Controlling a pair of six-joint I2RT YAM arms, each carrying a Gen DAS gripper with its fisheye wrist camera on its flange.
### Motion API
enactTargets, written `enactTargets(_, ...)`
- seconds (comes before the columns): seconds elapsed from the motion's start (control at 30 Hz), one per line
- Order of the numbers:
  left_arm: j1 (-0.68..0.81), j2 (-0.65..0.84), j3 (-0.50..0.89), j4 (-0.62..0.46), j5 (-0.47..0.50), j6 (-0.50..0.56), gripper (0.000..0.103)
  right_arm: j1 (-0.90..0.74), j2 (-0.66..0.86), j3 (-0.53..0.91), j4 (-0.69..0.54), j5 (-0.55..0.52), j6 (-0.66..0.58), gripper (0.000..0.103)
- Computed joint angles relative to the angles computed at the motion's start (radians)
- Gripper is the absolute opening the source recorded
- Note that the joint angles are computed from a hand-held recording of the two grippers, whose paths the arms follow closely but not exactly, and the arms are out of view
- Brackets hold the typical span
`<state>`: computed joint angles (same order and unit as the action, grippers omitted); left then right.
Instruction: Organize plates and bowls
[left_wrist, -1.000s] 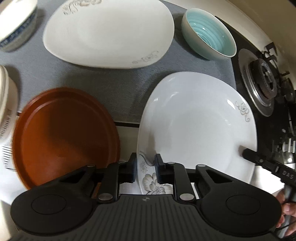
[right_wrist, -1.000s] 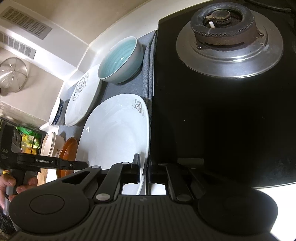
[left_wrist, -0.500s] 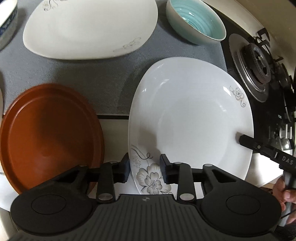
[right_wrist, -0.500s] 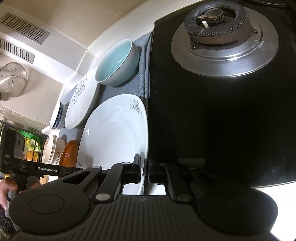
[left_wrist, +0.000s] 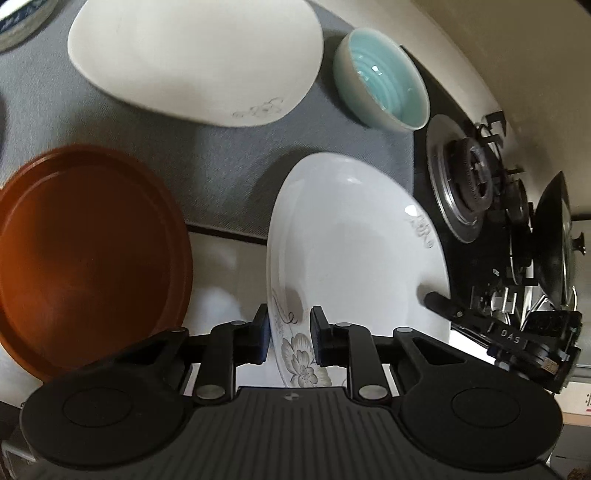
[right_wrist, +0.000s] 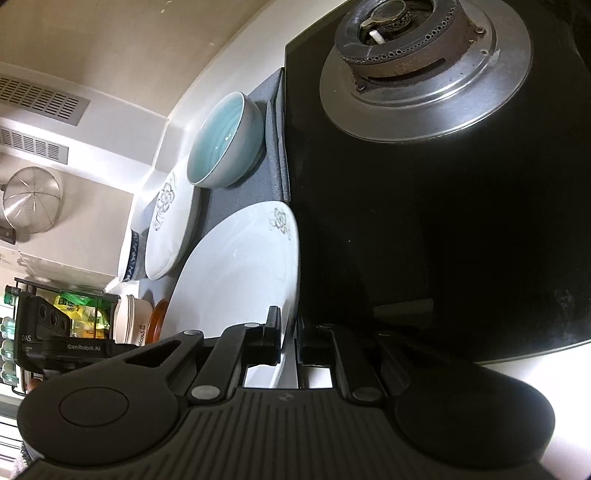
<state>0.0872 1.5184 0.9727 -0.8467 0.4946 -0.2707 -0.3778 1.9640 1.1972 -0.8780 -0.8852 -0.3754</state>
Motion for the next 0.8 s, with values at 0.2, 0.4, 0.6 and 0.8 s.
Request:
enactTargets(0.2, -0.034, 0.009, 0.041, -0.028, -0.049, -0.012, 0.019, 0.008, -0.022, -0.017, 0.015, 0.005, 0.031, 0.011)
enactTargets(0.4, -0.031, 0.030, 0.033, -0.021, -0.053, -0.023, 0.016, 0.020, -0.047, -0.024, 0.016, 0.013, 0.038, 0.012)
enactTargets(0.6, -0.014, 0.036, 0.016, -0.013, -0.047, 0.009, 0.017, 0.030, -0.056, -0.032, 0.037, 0.025, 0.075, 0.012)
enactTargets(0.8, -0.003, 0.035, 0.017, -0.017, -0.032, 0.007, 0.017, 0.041, -0.075, -0.036, 0.039, 0.029, 0.095, 0.012)
